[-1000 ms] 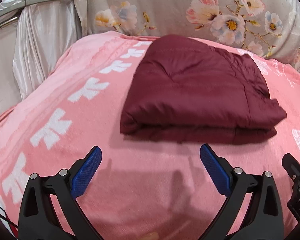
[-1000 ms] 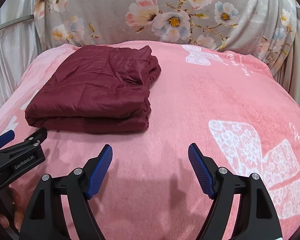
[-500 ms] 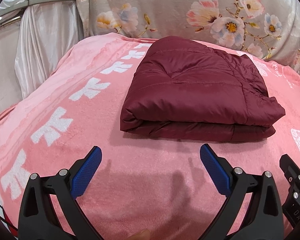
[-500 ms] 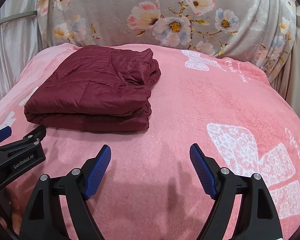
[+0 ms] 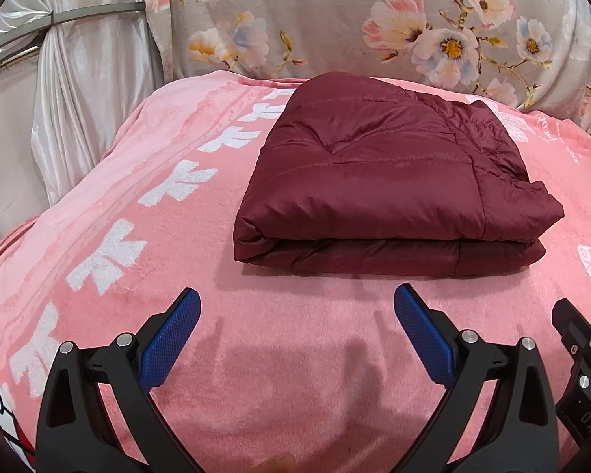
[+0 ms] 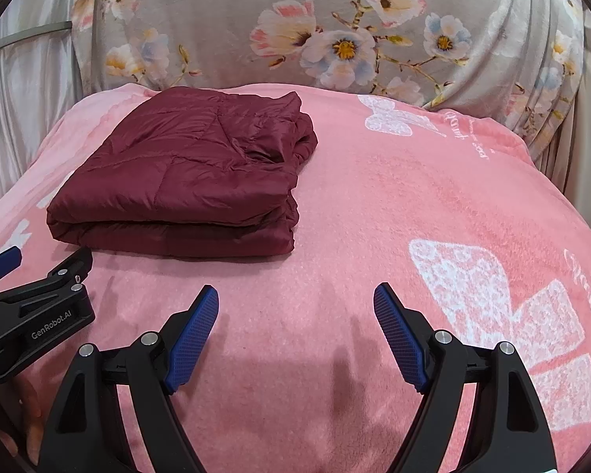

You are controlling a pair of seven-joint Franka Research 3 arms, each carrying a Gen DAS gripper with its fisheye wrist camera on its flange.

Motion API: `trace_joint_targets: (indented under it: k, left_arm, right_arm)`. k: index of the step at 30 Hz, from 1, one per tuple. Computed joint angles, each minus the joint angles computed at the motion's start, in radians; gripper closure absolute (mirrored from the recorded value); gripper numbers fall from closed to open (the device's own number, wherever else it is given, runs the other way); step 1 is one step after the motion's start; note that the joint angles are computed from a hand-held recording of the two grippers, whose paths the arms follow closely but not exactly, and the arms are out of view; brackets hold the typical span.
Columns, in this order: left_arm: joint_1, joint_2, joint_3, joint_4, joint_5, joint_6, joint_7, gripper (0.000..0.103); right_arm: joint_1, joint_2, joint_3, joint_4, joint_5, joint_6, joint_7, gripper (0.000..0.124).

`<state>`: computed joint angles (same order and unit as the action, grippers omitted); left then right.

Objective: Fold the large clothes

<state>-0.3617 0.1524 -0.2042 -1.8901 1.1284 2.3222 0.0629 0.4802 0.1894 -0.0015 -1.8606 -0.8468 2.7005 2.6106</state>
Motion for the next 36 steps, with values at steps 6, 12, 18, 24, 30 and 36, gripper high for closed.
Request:
trace_joint_targets:
  k: [6, 12, 18, 24, 30, 36]
  left_arm:
    - [0.002, -0.005, 0.001, -0.005, 0.003, 0.007, -0.005, 0.007]
    - [0.004, -0.009, 0.000, -0.009, 0.008, 0.007, -0.012, 0.007]
    - [0.006, -0.015, -0.002, -0.015, 0.017, 0.007, -0.024, 0.007]
    - [0.007, -0.017, -0.004, -0.015, 0.018, 0.004, -0.024, 0.007]
    - [0.008, -0.019, -0.004, -0.017, 0.021, 0.006, -0.028, 0.007]
    - [0.008, -0.021, -0.006, -0.017, 0.030, 0.002, -0.038, 0.007]
  right_arm:
    - [0.001, -0.001, -0.002, -0.001, -0.008, 0.000, 0.006, 0.045]
    - [0.000, -0.002, 0.001, -0.001, -0.006, -0.004, 0.005, 0.045]
    - [-0.002, -0.003, 0.001, -0.003, -0.008, -0.001, 0.005, 0.045]
    - [-0.004, -0.004, 0.001, -0.005, -0.010, 0.001, 0.004, 0.045]
    - [-0.005, -0.005, 0.001, -0.004, -0.009, 0.001, 0.003, 0.045]
    - [-0.006, -0.006, 0.001, -0.005, -0.011, 0.001, 0.006, 0.045]
